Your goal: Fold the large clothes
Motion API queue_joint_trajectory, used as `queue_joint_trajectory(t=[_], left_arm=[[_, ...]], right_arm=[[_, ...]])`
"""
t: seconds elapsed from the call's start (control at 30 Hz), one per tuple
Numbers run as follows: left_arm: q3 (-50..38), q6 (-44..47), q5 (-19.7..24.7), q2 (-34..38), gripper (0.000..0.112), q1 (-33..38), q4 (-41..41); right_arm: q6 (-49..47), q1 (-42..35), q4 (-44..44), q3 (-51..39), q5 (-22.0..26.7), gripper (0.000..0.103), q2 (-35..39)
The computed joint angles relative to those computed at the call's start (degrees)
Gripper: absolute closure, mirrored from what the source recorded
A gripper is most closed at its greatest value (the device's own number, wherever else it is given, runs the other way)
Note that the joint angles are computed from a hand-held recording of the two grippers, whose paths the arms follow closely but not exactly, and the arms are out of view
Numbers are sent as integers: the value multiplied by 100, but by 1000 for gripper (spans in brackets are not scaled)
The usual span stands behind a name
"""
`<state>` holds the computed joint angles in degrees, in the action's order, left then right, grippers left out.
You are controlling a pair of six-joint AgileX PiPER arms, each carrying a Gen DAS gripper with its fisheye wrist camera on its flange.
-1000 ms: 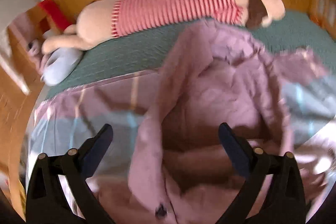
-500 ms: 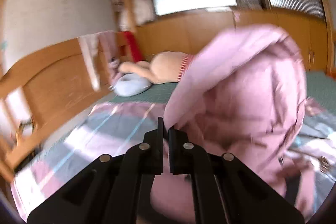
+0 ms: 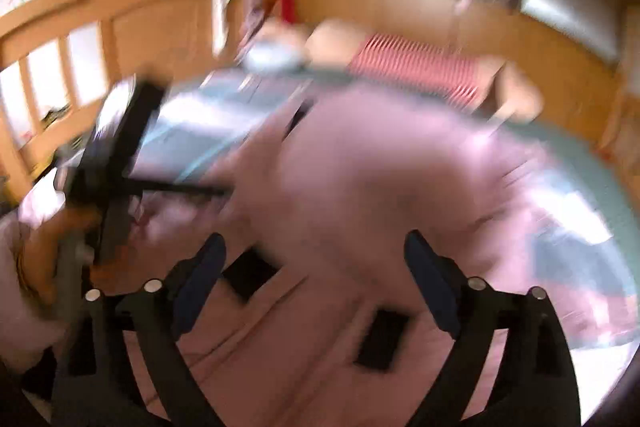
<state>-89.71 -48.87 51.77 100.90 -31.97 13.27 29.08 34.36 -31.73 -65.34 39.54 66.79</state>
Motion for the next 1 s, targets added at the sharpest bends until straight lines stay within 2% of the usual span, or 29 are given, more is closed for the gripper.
queue_joint_trajectory(t=[0.07,0.1,0.17,0.2,0.27,0.33,0.4,0.43,0.47,0.53,0.6,0.73,0.8,0.87,1.0], left_arm=[[-3,131,-60,9,12,-45,-188],[-56,177,-19,31,12,-76,-222],[-60,99,47,16,12,-137,-155],[-52,80,60,6,12,-141,-138],[-76,81,113,15,12,-129,-170],[-108,145,139,32,12,-34,-275],[-58,223,88,-15,12,86,-413],[-9,246,47,-65,12,131,-470],[43,276,5,-118,12,178,-518],[113,268,-37,-223,12,223,-543],[171,268,-75,-321,12,290,-577],[287,253,-168,-453,12,369,-641],[291,253,-209,-467,12,356,-619],[252,285,-237,-445,12,305,-610],[217,585,-372,-354,12,182,-839]], right_arm=[[618,-50,-1078,-185,157,2,243],[645,-109,-1443,-447,488,2,637],[149,-127,-1798,-1113,1386,2,1698],[-206,-117,-1720,-1353,1606,2,2039],[-640,-77,-1769,-1466,1745,2,2533],[-615,103,-2121,-1461,1885,2,2868],[-862,231,-1826,-1530,2013,34,2982],[-843,232,-1677,-1479,2035,61,2962],[-769,264,-1577,-1467,2093,78,2924],[-825,295,-1294,-1540,2104,90,2832],[-960,245,-875,-1645,2073,94,2686],[-1580,354,506,-1789,2133,95,2151],[-1619,837,470,-1618,2276,95,2099],[-1673,1087,415,-1207,2211,95,1984],[-1438,870,800,-821,1821,94,2055]])
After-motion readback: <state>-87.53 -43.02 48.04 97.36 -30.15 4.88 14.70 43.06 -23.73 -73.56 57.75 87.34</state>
